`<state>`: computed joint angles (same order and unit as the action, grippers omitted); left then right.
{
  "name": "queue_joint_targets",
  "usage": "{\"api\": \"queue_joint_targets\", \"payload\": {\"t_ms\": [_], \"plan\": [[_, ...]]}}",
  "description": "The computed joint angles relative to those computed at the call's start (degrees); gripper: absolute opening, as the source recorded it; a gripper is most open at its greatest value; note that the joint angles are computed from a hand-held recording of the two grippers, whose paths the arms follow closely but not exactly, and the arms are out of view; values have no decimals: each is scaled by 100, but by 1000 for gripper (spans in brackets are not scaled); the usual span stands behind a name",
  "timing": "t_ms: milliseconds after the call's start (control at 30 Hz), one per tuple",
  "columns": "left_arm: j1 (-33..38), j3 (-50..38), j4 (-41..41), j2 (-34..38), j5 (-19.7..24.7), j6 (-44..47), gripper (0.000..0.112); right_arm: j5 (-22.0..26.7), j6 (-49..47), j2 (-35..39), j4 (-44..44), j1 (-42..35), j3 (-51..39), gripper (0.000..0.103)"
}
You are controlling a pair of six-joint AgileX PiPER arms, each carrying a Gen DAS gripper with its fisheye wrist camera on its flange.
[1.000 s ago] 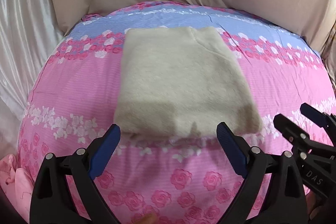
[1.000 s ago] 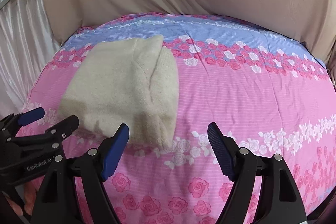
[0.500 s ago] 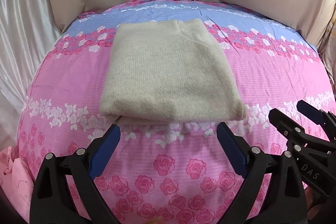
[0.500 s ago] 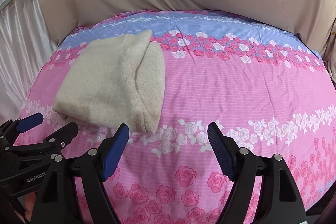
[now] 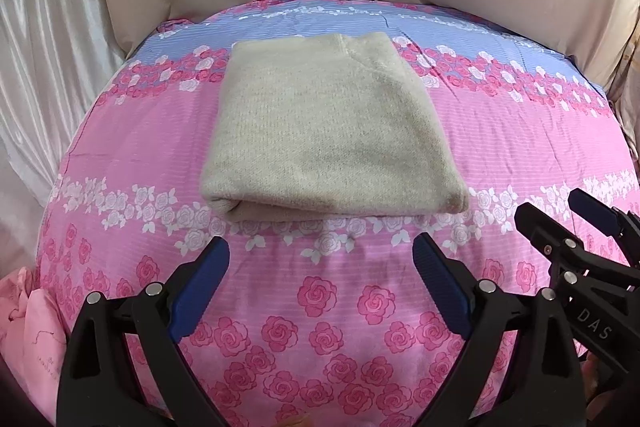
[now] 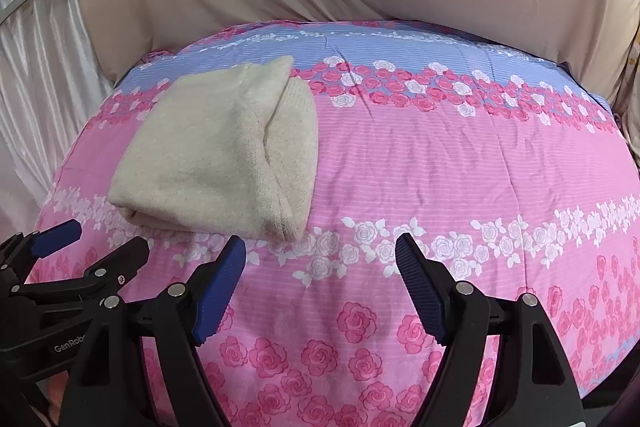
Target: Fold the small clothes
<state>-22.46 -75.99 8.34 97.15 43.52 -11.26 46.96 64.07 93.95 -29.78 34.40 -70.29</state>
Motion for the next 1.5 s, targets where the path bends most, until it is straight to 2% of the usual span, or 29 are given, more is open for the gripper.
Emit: {"api": "queue_joint_targets", "payload": {"t_ms": [867,1000,1300,1500], "plan": [[55,-16,382,-8,88,-433,91,107,-127,320,5,158,-440,75],[25,-89,514,56,185,-620,96,95,-147,315,38,131,-429,75],[151,-14,88,57,205,-531,98,143,-107,337,17,162,-448,75],[28,0,322,48,253,-752,97,181,-101,320,11,204,-436,75]]}}
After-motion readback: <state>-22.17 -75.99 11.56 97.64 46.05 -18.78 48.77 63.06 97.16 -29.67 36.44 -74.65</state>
